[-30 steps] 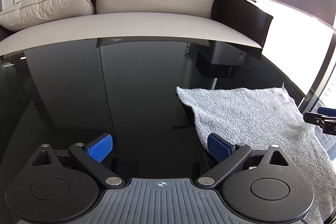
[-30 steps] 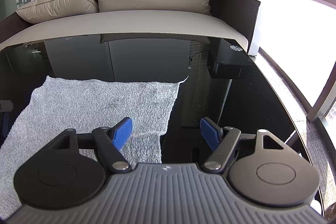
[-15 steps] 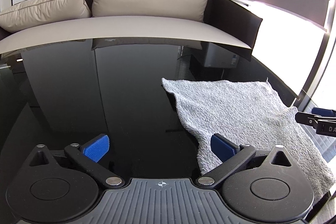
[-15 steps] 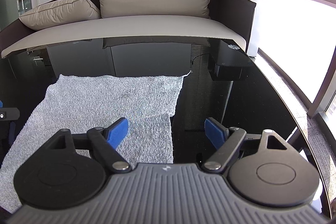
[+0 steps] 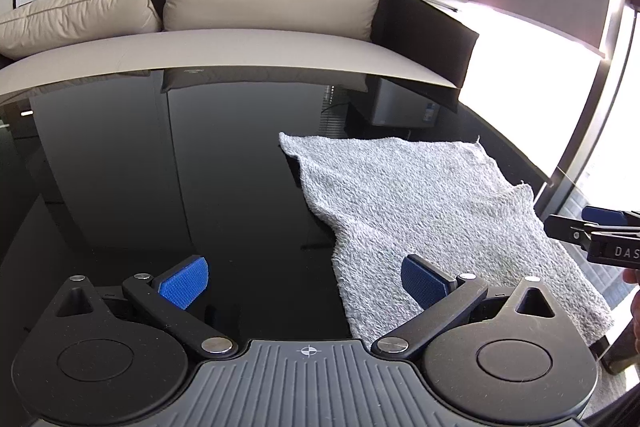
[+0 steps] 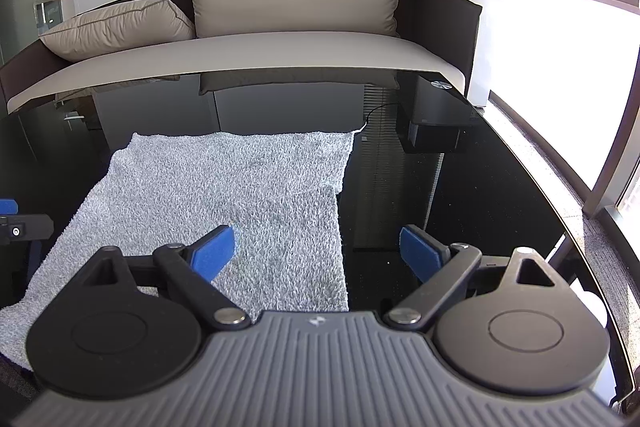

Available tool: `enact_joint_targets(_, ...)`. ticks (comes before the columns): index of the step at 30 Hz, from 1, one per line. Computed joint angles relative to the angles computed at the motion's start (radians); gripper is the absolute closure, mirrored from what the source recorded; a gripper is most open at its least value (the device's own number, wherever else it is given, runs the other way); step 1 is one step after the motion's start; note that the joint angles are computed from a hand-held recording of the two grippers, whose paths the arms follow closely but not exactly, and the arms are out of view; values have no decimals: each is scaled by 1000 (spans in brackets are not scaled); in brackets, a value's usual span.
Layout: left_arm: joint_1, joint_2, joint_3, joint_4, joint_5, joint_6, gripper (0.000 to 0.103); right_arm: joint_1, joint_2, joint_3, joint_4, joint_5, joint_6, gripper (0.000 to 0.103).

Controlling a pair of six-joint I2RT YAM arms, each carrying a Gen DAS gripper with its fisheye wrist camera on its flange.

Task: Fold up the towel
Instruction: 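Move both open tools across the grey towel toward one of its edges, then lower both open tools down to the towel edge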

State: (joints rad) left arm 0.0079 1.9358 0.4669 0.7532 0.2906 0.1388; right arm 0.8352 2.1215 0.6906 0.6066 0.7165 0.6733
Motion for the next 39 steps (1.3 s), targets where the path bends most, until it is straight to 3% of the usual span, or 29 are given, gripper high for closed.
enact_joint_targets(22,13,-110,-211,58,65,34,1,162,-68,-72,-163,65,199,10)
enact_joint_targets(39,27,-144,-270,62,74,41,1,245,-94,-71,-326,98,365,10)
